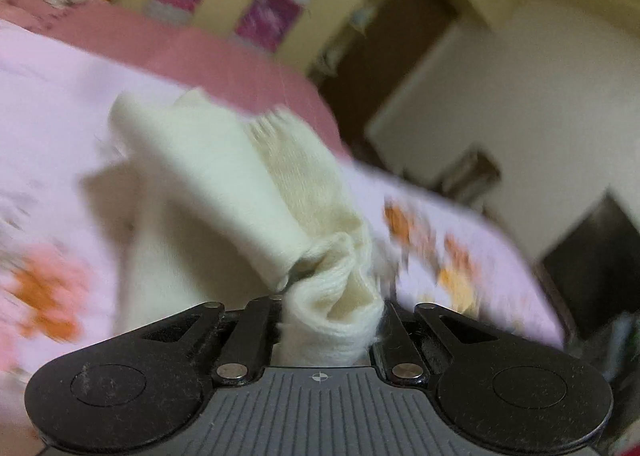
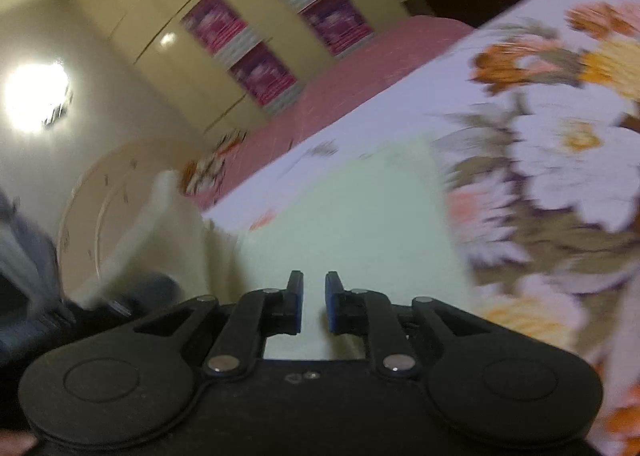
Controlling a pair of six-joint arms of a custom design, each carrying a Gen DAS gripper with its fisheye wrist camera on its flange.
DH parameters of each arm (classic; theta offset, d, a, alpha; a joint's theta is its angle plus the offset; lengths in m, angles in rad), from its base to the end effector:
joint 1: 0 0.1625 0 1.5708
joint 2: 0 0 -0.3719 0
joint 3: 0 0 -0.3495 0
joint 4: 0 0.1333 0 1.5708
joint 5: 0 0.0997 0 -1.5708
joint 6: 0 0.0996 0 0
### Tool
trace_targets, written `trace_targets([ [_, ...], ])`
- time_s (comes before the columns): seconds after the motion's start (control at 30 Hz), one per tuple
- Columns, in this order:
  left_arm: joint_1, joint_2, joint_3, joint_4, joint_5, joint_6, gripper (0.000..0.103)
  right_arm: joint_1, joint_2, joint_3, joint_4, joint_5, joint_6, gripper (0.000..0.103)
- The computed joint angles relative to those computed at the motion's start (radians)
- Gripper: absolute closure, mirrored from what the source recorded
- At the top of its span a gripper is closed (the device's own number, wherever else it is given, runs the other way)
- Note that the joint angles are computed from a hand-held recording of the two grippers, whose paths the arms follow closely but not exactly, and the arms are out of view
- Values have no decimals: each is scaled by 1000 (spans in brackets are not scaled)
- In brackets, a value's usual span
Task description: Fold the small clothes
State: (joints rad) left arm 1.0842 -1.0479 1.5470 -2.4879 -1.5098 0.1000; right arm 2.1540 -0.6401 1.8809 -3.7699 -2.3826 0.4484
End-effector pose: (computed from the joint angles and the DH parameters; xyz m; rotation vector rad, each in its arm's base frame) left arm -0.1686 -0.6168 0.2670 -0.8633 -2.9267 0.6530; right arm 0.3400 -0.4045 0.0962 -0.3755 -2.4467 1.6039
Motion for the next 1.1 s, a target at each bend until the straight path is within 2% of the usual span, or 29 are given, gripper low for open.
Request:
trace_targets([
  [0.03,-20,8,4,41,30,7,93,-5,-18,31,-27,10,17,79],
  [0.07,-39,16,11,70,51,24,75,-10,-38,65,-53,21,38,78],
  [0.13,-57,-2,52,65,15,60,53,-18,-67,119,-90,33,68,76],
  [0.2,-57,-24,61,67,-56,76,49,-23,-84,152,-110,29,86,75],
  [0.27,-48,-54,62,61,-92,68,44,-36,-101,184,-121,45,111,73],
  [0.33,-29,-68,50,32,-91,64,44,-47,-109,200,-133,64,119,68],
  [0.43,14,-65,10,-25,-9,35,44,-62,-105,206,-147,107,114,67],
  [0.5,61,-62,-30,6,18,-1,44,-69,-98,198,-137,136,105,67],
  [0.6,97,-11,-117,65,57,-40,44,-77,-88,162,-92,160,83,67],
  [0.7,124,14,-157,103,52,-66,44,-94,-80,130,-42,177,69,67],
  [0.77,128,23,-158,106,53,-48,44,-100,-78,108,4,158,66,68],
  [0.97,144,37,-135,49,37,-39,44,-95,-63,67,59,183,34,67],
  [1.07,153,48,-149,54,30,-28,44,-91,-50,42,65,130,24,70],
  [1.1,150,51,-144,46,32,-26,44,-98,-51,51,41,138,38,70],
])
